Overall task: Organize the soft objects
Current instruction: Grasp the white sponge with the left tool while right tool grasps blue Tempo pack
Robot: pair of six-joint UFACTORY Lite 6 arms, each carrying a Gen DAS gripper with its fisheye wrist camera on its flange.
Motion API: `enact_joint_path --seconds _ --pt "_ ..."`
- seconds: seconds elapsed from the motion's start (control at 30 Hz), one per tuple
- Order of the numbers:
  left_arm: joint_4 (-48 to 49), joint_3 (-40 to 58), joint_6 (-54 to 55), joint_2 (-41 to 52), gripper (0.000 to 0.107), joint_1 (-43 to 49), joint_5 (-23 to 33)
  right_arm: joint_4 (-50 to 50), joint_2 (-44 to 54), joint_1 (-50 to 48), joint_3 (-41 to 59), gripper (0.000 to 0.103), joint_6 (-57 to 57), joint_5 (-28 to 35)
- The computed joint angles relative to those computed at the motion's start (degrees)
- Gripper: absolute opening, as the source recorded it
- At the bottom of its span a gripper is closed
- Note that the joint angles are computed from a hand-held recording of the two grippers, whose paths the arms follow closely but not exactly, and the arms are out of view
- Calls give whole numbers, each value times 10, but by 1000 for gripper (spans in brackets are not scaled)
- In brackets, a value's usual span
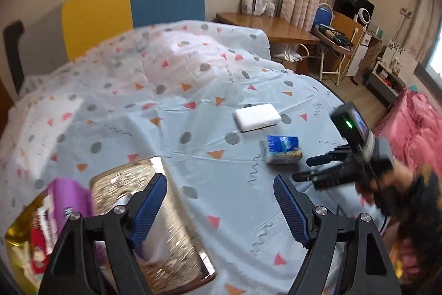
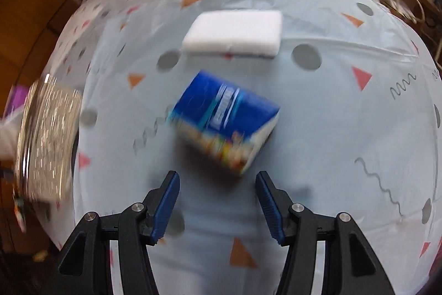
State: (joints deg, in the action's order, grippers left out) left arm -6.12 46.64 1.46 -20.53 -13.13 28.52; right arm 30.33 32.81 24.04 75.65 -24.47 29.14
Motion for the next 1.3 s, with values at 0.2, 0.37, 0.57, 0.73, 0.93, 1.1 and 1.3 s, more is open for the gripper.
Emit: enact_joint_path --seconds 0.2,0.37,0.57,0.73,0.93,1.1,1.3 --pt "-8 97 -27 126 80 -2 1 -324 -39 66 -10 75 215 -82" --pt "-6 160 -37 207 80 7 9 -477 84 110 161 81 248 11" --pt "70 260 -77 313 82 -20 25 -431 162 97 246 64 196 24" --pt "177 385 -103 442 90 -69 34 -416 82 48 125 59 269 -26" --pt "243 565 -27 636 90 -109 53 -295 11 -27 12 60 246 -76" --pt "251 688 53 745 90 -120 57 -308 27 -26 31 61 246 -64" --pt "163 844 217 861 90 -122 93 -346 13 -7 10 61 277 -69"
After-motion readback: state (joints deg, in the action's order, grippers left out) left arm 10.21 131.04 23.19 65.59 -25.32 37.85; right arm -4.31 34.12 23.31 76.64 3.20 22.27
